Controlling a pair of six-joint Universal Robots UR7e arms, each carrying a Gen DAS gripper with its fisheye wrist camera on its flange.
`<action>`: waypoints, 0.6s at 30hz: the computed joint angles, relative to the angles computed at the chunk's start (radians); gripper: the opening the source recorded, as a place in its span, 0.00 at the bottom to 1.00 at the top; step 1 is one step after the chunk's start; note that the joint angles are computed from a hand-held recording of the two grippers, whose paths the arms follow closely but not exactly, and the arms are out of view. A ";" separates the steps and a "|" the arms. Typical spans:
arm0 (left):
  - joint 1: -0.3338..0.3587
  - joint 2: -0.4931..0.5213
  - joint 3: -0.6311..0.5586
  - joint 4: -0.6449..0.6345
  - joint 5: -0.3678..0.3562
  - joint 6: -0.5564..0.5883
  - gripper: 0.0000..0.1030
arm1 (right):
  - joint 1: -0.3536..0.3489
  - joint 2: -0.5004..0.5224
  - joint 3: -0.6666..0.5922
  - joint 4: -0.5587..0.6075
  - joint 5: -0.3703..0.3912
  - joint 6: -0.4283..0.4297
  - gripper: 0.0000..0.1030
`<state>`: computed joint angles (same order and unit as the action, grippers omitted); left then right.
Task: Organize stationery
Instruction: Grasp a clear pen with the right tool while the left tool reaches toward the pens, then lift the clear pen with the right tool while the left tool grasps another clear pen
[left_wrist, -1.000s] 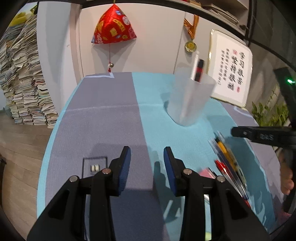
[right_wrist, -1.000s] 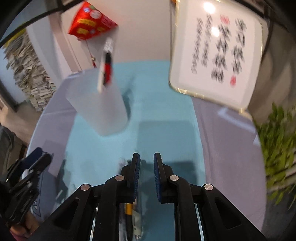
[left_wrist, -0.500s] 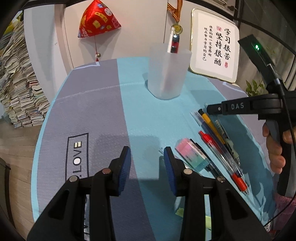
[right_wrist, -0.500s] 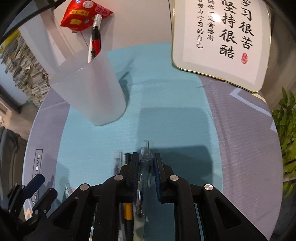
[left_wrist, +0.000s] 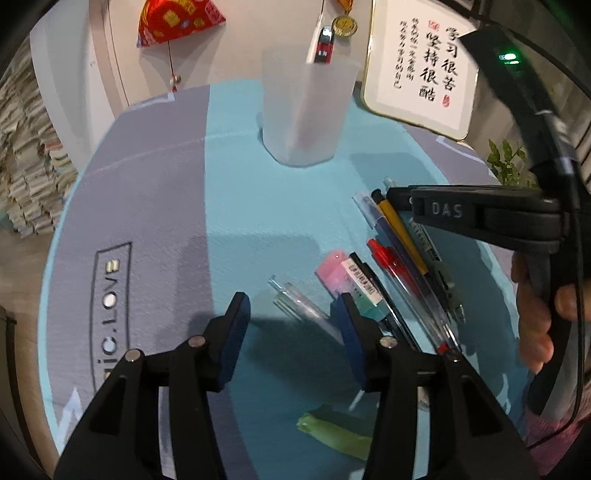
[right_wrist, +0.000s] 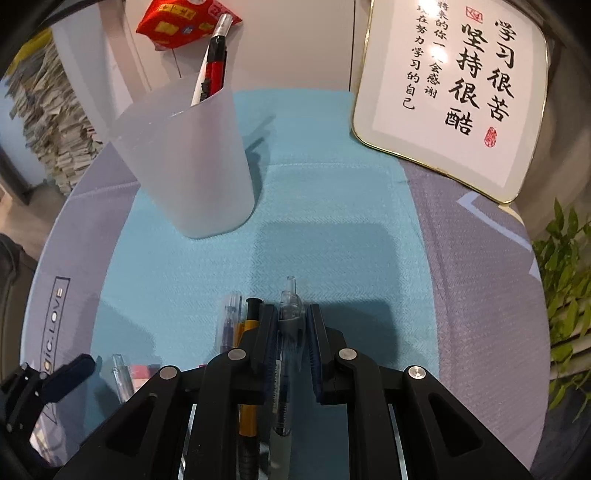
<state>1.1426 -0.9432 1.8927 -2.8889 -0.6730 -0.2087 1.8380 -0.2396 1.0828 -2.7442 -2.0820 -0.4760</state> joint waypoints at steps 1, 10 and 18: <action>-0.002 0.009 -0.009 0.009 0.014 -0.008 0.44 | -0.004 -0.006 0.003 0.007 0.014 0.006 0.15; 0.015 0.042 -0.063 -0.024 -0.035 0.054 0.16 | -0.041 -0.078 0.075 0.029 0.113 0.038 0.15; -0.047 -0.004 -0.005 -0.187 0.037 0.163 0.13 | -0.058 -0.154 0.158 -0.047 0.209 0.038 0.15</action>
